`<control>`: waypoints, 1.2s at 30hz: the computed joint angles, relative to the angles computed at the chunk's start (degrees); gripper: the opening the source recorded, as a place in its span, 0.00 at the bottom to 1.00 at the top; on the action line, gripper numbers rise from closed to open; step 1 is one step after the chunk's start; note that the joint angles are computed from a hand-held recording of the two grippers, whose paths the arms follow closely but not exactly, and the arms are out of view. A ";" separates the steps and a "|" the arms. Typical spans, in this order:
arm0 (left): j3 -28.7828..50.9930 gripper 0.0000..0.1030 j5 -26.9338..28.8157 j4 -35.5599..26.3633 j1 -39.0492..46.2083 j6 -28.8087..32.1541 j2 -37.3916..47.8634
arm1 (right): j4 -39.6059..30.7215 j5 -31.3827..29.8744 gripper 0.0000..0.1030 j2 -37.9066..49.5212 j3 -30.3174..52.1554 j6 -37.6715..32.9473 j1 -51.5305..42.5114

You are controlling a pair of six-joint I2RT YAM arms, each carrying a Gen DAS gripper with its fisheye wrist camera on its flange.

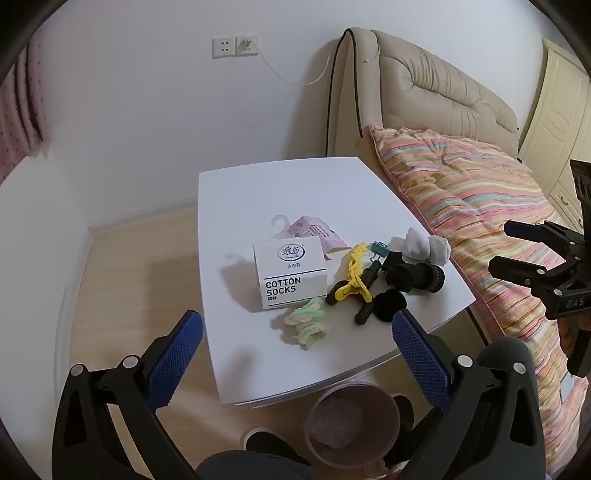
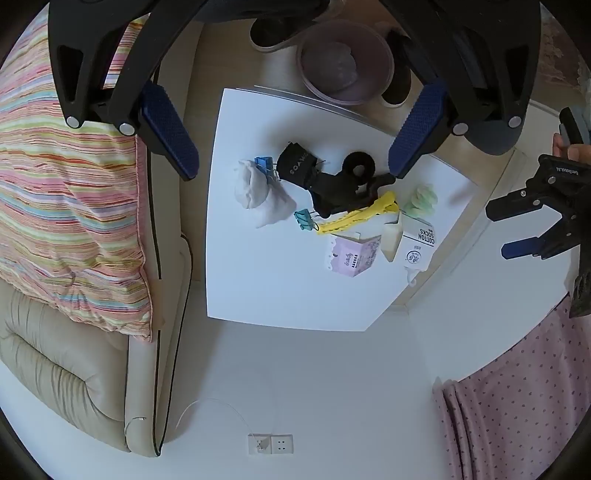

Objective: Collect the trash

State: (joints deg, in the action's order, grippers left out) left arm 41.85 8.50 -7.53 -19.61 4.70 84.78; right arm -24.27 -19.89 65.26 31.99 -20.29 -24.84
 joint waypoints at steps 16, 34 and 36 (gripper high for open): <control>-0.27 0.95 0.61 -0.43 -0.15 -2.04 -0.72 | -0.17 -0.16 0.97 -0.15 -0.27 -0.18 0.14; -2.12 0.95 0.88 4.60 -0.36 -1.42 -1.03 | 0.12 -1.51 0.97 1.48 -0.11 -0.71 -1.82; -2.07 0.95 1.28 4.62 -0.35 -1.61 -0.91 | 0.30 -1.57 0.97 2.27 0.46 -0.59 -2.21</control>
State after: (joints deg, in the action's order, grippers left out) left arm 39.78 9.79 -2.91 -19.96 3.09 83.87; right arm -23.97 -21.46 67.52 32.45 -20.89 -27.05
